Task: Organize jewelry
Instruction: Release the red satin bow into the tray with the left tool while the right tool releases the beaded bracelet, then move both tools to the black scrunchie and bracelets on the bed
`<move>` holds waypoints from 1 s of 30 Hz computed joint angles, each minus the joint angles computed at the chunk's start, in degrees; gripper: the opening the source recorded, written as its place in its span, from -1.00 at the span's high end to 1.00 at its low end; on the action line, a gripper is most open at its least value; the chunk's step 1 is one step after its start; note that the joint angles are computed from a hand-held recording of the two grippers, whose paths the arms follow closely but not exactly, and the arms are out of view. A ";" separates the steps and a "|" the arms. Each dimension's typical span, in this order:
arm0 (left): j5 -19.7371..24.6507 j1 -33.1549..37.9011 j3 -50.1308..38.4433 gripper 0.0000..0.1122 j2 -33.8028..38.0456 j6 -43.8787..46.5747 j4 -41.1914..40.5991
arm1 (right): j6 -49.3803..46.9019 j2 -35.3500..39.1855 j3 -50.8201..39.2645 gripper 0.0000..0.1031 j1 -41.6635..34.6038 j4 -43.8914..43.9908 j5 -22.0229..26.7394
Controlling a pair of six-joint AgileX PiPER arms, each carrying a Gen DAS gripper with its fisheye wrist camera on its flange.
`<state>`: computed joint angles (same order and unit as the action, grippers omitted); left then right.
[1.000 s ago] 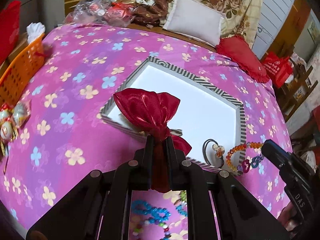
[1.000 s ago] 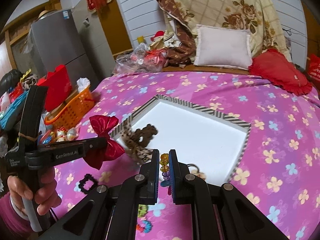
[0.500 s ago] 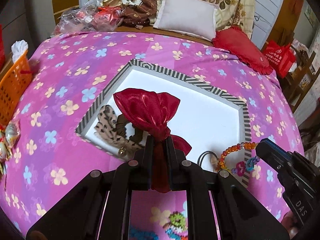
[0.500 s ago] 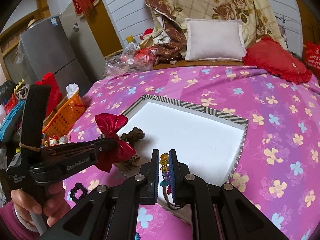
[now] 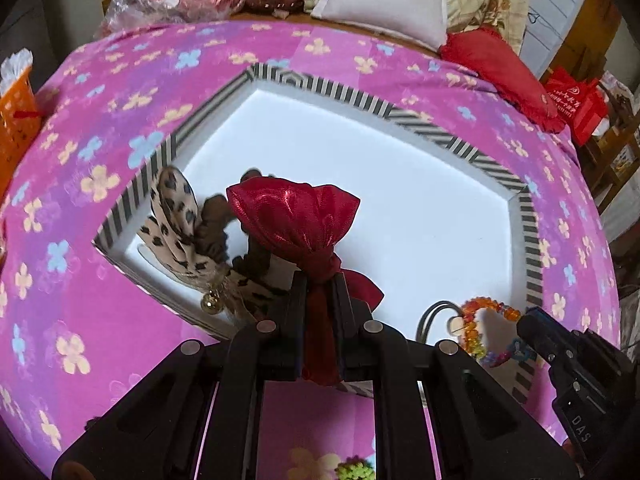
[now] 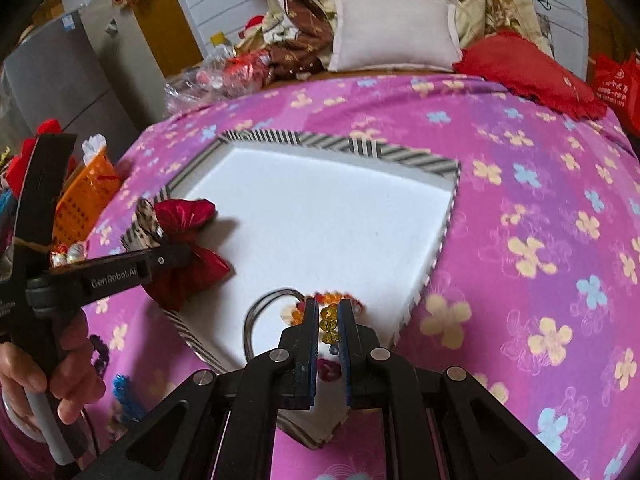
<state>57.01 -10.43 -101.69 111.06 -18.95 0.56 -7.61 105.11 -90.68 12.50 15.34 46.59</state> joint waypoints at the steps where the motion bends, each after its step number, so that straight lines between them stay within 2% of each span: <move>1: 0.11 0.01 -0.17 0.81 0.32 -0.16 -0.09 | 0.40 0.16 0.12 0.83 0.40 -1.12 -0.25; 4: 0.06 0.47 -0.25 0.81 1.04 -0.22 -1.27 | -0.20 -0.01 0.90 0.83 0.64 -1.48 -1.63; 5: -0.20 0.56 -0.05 0.77 0.97 -0.15 -1.51 | -0.58 -0.24 1.22 0.76 0.41 -0.62 -1.88; 6: -0.31 0.67 0.01 0.71 0.93 0.22 -1.87 | -1.01 -0.64 1.79 0.55 -0.04 0.58 -2.24; 8: -0.75 1.16 0.61 0.40 0.41 1.61 -3.45 | -1.06 -1.78 3.27 0.18 -0.55 2.18 -3.20; 9: -1.04 1.40 0.98 0.29 0.07 1.98 -4.13 | -1.46 -2.49 4.03 0.16 -0.78 3.08 -3.56; 10: -1.87 1.84 2.04 0.10 -0.84 2.59 -5.40 | -0.85 -2.91 4.23 0.16 -0.55 2.68 -3.51; 11: -2.35 2.18 2.66 0.04 -1.42 2.97 -6.16 | -0.37 -3.47 4.55 0.16 -0.39 2.16 -3.47; 21: -2.80 2.54 9.91 0.04 -9.97 1.77 -4.45 | 2.00 -10.70 9.68 0.16 2.48 1.11 -3.60; 30: -4.34 0.88 22.23 0.04 -22.48 -2.95 3.19 | 7.36 -17.04 15.83 0.15 8.30 -3.20 -3.86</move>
<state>52.67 -9.55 -79.46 88.58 -21.90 3.74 -0.25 88.07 -74.84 20.80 12.14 42.73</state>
